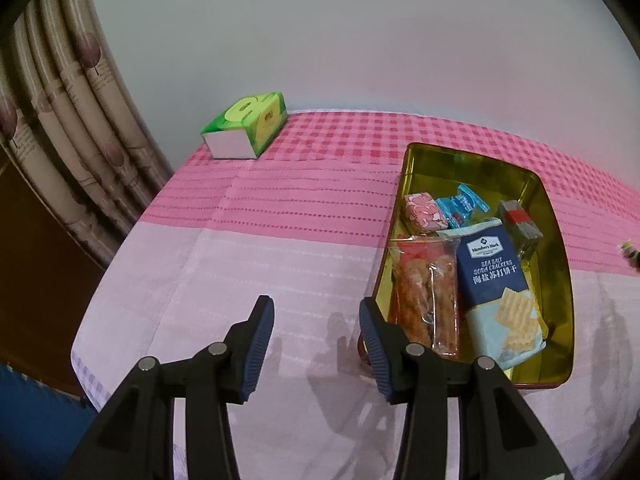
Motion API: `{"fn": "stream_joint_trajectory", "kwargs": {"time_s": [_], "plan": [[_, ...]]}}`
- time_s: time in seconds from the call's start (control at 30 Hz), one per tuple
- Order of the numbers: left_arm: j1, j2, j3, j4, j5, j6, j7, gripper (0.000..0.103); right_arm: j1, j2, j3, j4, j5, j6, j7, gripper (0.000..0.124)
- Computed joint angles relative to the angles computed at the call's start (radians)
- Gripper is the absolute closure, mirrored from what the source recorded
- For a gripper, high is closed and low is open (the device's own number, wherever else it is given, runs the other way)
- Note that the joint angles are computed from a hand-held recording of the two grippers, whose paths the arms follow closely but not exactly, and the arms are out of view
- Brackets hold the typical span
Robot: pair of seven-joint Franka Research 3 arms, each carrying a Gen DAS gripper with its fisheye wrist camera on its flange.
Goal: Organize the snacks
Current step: 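Carry the green stick candy with the right tool toward the tin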
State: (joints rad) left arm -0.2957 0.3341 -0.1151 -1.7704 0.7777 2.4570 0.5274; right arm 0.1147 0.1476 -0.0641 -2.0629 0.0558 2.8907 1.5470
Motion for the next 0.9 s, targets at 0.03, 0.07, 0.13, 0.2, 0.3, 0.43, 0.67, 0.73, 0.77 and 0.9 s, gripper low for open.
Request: {"fn": "stream_joint_trajectory", "kwargs": {"time_s": [0.03, 0.07, 0.13, 0.2, 0.3, 0.43, 0.67, 0.73, 0.77, 0.9], "plan": [[0.001, -0.002, 0.0, -0.003, -0.003, 0.001, -0.003, 0.057, 0.004, -0.001, 0.011, 0.004, 0.01, -0.003, -0.008, 0.106], [0.001, -0.003, 0.001, -0.002, -0.003, -0.005, -0.006, 0.055, 0.005, -0.001, 0.031, 0.013, 0.041, -0.011, -0.035, 0.11], [0.0, -0.002, 0.001, -0.001, -0.001, -0.013, -0.006, 0.052, 0.015, 0.002, 0.05, 0.026, 0.076, -0.026, -0.061, 0.112], [0.003, -0.006, 0.0, -0.005, -0.004, -0.006, -0.007, 0.052, 0.027, 0.009, 0.068, 0.046, 0.111, -0.046, -0.086, 0.112], [0.007, -0.008, -0.002, -0.009, -0.012, -0.001, -0.005, 0.052, 0.054, 0.024, 0.072, 0.073, 0.108, -0.059, -0.088, 0.114], [0.012, -0.01, -0.003, -0.013, -0.024, -0.002, -0.006, 0.052, 0.075, 0.043, 0.069, 0.094, 0.103, -0.061, -0.081, 0.116], [0.031, -0.014, -0.007, -0.023, -0.073, 0.017, -0.001, 0.052, 0.059, 0.04, 0.033, 0.083, 0.071, -0.1, -0.05, 0.111], [0.036, -0.015, -0.008, -0.027, -0.091, 0.021, 0.005, 0.052, 0.045, 0.039, 0.038, 0.072, 0.092, -0.106, -0.058, 0.11], [0.035, -0.015, -0.007, -0.027, -0.094, 0.017, 0.001, 0.052, 0.037, 0.039, 0.045, 0.07, 0.116, -0.114, -0.07, 0.11], [0.033, -0.011, -0.005, -0.022, -0.101, 0.0, -0.007, 0.052, 0.023, 0.048, 0.077, 0.074, 0.207, -0.135, -0.131, 0.108]]}}
